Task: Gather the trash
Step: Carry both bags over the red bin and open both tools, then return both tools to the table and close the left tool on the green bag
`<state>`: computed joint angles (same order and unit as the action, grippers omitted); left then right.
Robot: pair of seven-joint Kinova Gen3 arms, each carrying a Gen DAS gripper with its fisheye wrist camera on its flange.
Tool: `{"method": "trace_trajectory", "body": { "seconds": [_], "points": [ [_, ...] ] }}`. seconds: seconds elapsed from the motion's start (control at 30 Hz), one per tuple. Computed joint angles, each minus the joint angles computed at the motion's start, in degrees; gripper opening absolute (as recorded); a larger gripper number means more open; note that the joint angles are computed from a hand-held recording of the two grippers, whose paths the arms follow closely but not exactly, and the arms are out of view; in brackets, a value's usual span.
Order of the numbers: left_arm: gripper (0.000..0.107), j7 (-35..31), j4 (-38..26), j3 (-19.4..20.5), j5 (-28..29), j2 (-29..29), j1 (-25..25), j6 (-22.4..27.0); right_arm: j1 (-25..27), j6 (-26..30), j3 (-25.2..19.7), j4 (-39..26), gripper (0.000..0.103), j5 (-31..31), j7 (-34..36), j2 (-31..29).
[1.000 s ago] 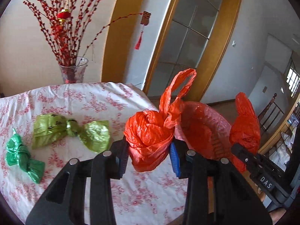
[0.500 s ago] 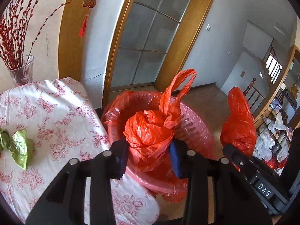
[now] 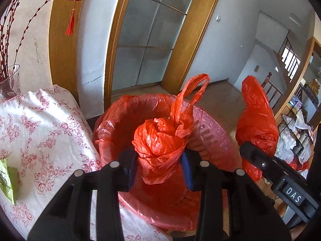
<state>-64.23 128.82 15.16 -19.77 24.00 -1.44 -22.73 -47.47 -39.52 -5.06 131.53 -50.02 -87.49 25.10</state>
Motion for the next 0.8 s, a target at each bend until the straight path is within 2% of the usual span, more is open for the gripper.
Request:
{"method": "trace_trajectory", "body": {
  "seconds": [0.37,0.53,0.7,0.8],
  "points": [
    [0.038,-1.7,-2.0,-0.6,2.4,1.3,2.1,1.8,2.2,0.8,0.4,-0.4,0.036,3.0,-0.6,-0.7],
    [0.049,-2.9,-2.1,-1.6,4.9,1.1,3.4,2.4,3.3,-0.5,-0.3,0.3,0.058,4.9,-3.7,-0.5],
    [0.051,-3.4,-0.8,-2.2,6.5,0.1,3.0,2.3,2.5,-0.6,0.1,0.9,0.058,3.5,-3.6,-1.0],
    [0.052,-3.9,1.4,-3.8,8.0,-1.5,3.2,1.1,0.5,-1.6,0.6,1.2,0.060,-0.2,-1.2,-1.4]
  ]
}}
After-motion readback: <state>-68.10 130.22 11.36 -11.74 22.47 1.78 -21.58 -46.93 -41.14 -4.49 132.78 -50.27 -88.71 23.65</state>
